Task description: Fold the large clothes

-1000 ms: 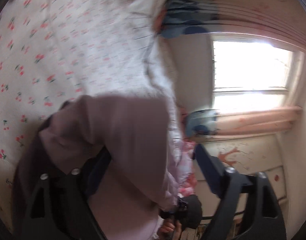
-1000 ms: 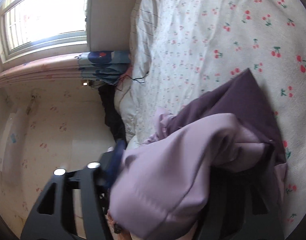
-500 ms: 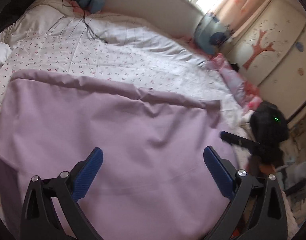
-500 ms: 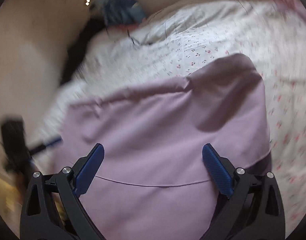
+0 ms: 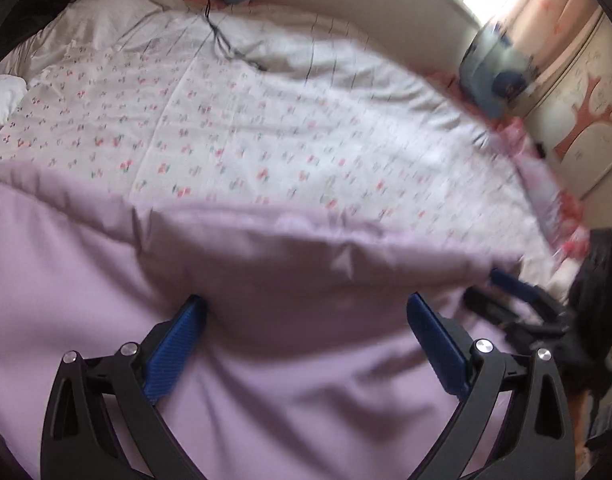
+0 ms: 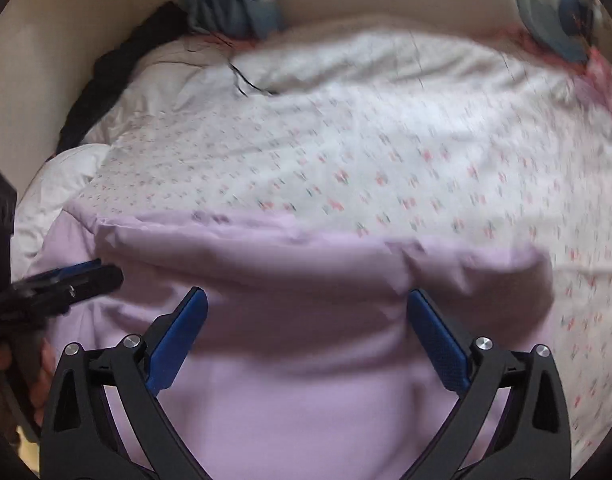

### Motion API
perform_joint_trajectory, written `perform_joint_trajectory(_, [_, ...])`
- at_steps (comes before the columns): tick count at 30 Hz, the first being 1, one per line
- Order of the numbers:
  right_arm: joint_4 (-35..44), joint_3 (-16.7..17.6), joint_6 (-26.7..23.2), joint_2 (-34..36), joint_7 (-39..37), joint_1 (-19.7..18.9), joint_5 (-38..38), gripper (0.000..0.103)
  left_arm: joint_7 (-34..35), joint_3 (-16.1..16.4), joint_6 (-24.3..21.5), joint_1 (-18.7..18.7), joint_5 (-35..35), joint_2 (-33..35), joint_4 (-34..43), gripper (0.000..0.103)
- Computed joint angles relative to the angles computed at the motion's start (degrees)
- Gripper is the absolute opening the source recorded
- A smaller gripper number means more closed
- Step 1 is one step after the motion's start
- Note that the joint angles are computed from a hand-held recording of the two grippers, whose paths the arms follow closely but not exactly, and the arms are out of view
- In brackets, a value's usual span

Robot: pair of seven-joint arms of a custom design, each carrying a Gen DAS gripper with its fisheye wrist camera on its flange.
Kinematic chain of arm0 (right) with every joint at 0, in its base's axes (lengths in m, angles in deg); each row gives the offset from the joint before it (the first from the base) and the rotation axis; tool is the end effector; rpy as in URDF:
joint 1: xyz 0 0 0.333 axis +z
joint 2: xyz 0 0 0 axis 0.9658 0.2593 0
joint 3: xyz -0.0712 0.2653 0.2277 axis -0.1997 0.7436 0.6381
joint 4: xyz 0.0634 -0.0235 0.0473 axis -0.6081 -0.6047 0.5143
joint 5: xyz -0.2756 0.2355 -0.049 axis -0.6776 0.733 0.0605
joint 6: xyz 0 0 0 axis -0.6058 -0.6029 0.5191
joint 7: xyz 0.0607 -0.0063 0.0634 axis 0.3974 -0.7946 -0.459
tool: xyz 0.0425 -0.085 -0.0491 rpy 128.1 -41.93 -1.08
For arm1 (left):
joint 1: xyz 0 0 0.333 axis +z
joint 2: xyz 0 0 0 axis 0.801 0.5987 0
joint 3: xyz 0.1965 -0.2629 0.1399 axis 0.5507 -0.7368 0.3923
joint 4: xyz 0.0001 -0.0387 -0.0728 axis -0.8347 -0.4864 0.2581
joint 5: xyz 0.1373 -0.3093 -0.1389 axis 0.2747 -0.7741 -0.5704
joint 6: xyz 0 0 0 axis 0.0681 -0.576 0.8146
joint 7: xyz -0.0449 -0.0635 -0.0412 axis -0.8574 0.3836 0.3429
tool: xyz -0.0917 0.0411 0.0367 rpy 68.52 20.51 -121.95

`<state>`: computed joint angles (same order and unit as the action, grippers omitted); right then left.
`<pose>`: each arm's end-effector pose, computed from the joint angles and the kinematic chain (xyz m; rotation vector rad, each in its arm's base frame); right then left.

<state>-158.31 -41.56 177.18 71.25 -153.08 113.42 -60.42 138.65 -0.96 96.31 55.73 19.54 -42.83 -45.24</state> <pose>0.4708 0.4003 0.3520 -1.4189 2.1602 -0.5859 0.6371 -0.1461 0.3839 1.2764 -2.5417 1.0002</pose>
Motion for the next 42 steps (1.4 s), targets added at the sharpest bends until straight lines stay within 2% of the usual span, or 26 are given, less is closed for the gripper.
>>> perform_joint_trajectory(2, [4.3, 1.9, -3.6, 3.2, -10.0, -1.7, 6.7, 0.097, -2.9, 0.8, 1.8, -1.2, 1.4, 2.0, 2.4, 0.096])
perform_joint_trajectory(4, [6.7, 1.6, -1.9, 7.1, -17.7, -3.3, 14.0, 0.097, -6.4, 1.1, 0.3, -1.5, 3.6, 5.1, 5.5, 0.096])
perform_joint_trajectory(5, [6.3, 1.3, 2.3, 8.4, -18.6, -4.9, 16.0, 0.097, -7.1, 0.9, 0.8, -1.7, 4.4, 6.3, 6.4, 0.096])
perform_joint_trajectory(7, [5.4, -0.7, 6.6, 9.6, -17.3, -4.9, 16.7, 0.097, -7.5, 0.2, 3.7, -2.6, 6.3, 8.1, 7.4, 0.096])
perform_joint_trajectory(11, [5.8, -1.2, 9.5, 11.4, -22.5, -6.0, 22.8, 0.097, -11.7, 0.4, 6.6, -4.5, 13.0, 10.2, 8.8, 0.096])
perform_joint_trajectory(13, [4.4, -0.4, 10.5, 10.1, -25.0, -6.7, 25.7, 0.097, -10.8, -1.4, 5.4, -2.2, 13.1, 8.7, 7.9, 0.096])
perform_joint_trajectory(14, [2.6, -1.2, 10.4, 8.0, -25.2, -5.5, 27.3, 0.097, -9.3, -3.0, 3.4, 0.5, 11.0, 6.9, 6.9, 0.095])
perform_joint_trajectory(16, [0.0, -6.5, 9.2, 3.4, -17.9, 1.2, 23.0, 0.097, -3.3, -5.4, -0.5, 6.0, 4.1, 2.5, 3.9, 0.095])
perform_joint_trajectory(17, [-2.9, -9.5, 10.1, -0.2, -11.3, 5.5, 16.4, 0.097, 1.8, -6.2, -0.8, 8.7, -0.3, -0.8, 0.9, 0.095])
perform_joint_trajectory(18, [-4.0, -10.4, 8.3, -2.3, -7.1, 8.1, 12.0, 0.097, 7.2, -6.5, -0.8, 10.9, -4.3, -3.9, -1.9, 0.095])
perform_joint_trajectory(20, [-6.8, -10.5, 0.7, -7.0, 2.4, 13.4, 3.3, 0.097, 19.4, -6.3, -1.1, 15.7, -14.3, -10.1, -8.1, 0.096])
perform_joint_trajectory(22, [-9.6, -8.7, -4.7, -8.9, 8.3, 15.5, 0.8, 0.097, 24.8, -4.2, -1.2, 17.0, -18.1, -12.2, -11.0, 0.096])
perform_joint_trajectory(24, [-12.1, -7.4, -5.7, -7.8, 12.4, 14.8, -0.1, 0.097, 25.0, -1.7, 1.8, 15.8, -17.1, -10.1, -11.7, 0.096])
perform_joint_trajectory(25, [-13.7, -7.1, -2.7, -6.5, 17.6, 13.3, -3.4, 0.097, 24.5, -0.7, 2.5, 15.0, -16.4, -7.8, -10.8, 0.096])
perform_joint_trajectory(26, [-14.6, -8.6, 0.4, -5.6, 23.3, 13.9, -8.3, 0.097, 23.1, 0.6, 2.7, 13.9, -14.6, -4.8, -9.3, 0.095])
perform_joint_trajectory(27, [-14.5, -8.2, 0.4, -5.2, 25.0, 13.5, -10.1, 0.097, 23.1, 1.4, 2.9, 13.1, -14.5, -3.1, -8.5, 0.096])
perform_joint_trajectory(30, [-12.2, -3.4, -3.1, -5.3, 13.1, 9.8, -0.6, 0.097, 23.3, 3.0, 4.7, 11.5, -16.7, -4.1, -9.2, 0.095])
perform_joint_trajectory(31, [-12.8, -2.2, -3.0, -6.5, 11.6, 8.9, 0.4, 0.097, 24.8, 3.2, 3.1, 12.2, -18.3, -5.9, -10.2, 0.095])
perform_joint_trajectory(33, [-14.0, -0.6, -6.9, -9.6, 17.8, 10.1, -3.9, 0.097, 30.5, 4.3, -0.6, 13.7, -22.6, -9.7, -12.7, 0.096])
perform_joint_trajectory(35, [-14.7, 1.4, -13.3, -10.9, 21.5, 11.3, -6.2, 0.097, 41.5, 5.2, 1.1, 13.9, -29.1, -12.0, -15.8, 0.096])
perform_joint_trajectory(36, [-15.6, 2.5, -12.2, -10.1, 20.6, 9.5, -4.5, 0.097, 42.3, 5.9, 3.1, 12.8, -28.3, -11.1, -15.7, 0.096])
perform_joint_trajectory(37, [-16.4, 4.5, -7.9, -8.2, 20.5, 5.6, -3.1, 0.097, 39.1, 7.5, 5.2, 10.7, -23.7, -8.6, -14.6, 0.096])
perform_joint_trajectory(38, [-17.4, 5.1, -5.2, -8.4, 23.1, 3.8, -5.2, 0.097, 34.9, 8.3, 4.2, 10.6, -20.5, -7.0, -13.4, 0.095])
perform_joint_trajectory(39, [-17.7, 4.7, -5.7, -9.6, 22.1, 4.0, -4.1, 0.097, 33.4, 8.6, 3.5, 11.2, -21.0, -6.9, -13.2, 0.095])
perform_joint_trajectory(40, [-16.5, 5.3, -9.2, -10.4, 21.0, 4.6, -3.2, 0.097, 34.0, 8.4, 2.5, 12.2, -23.2, -8.1, -13.9, 0.095])
perform_joint_trajectory(42, [-13.9, 5.2, -11.5, -11.1, 18.2, 4.7, -4.3, 0.097, 38.8, 8.1, 0.8, 12.7, -26.5, -10.3, -15.0, 0.095])
